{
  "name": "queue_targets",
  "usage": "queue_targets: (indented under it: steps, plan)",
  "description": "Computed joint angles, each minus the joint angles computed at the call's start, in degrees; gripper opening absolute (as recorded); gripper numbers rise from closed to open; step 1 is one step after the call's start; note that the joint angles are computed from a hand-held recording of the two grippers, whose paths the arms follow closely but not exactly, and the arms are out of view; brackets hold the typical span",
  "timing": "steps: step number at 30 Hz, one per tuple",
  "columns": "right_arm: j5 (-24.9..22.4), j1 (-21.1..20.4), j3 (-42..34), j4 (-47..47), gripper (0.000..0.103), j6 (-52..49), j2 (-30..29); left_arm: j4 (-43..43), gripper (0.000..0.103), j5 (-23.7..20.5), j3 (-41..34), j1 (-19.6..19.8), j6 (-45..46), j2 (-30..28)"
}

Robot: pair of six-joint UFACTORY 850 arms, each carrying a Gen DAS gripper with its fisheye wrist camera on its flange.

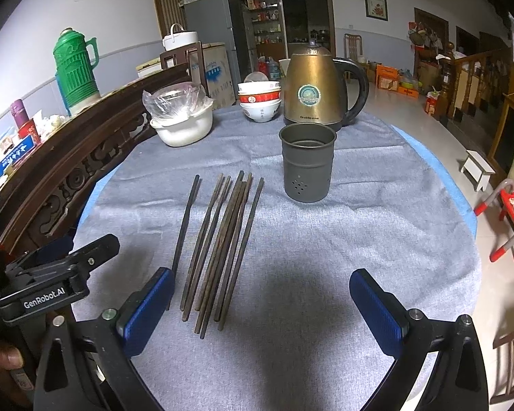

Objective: Organize utensils

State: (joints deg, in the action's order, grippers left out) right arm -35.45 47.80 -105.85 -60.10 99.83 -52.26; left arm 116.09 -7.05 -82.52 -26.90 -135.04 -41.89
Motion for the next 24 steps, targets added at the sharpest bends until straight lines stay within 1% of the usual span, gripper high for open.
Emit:
queue_targets:
  steps: [12, 15, 24]
  plan:
    - [-0.2, -0.2, -1.2, 1.1, 0.103, -1.7, -0.7, -0.4, 0.103, 0.2, -0.1, 0.1, 0.6, -0.2]
    - [-0.2, -0.2, -1.3, 1.1, 0.103, -1.9, -0.7, 1.0, 0.103, 0.1, 0.0, 0.1, -0.8, -0.2]
    - [-0.1, -0.3, -1.5, 1.4, 0.103, -2.2, -0.8, -3.6, 0.103, -0.1, -0.2, -0.1, 3.9, -0.2]
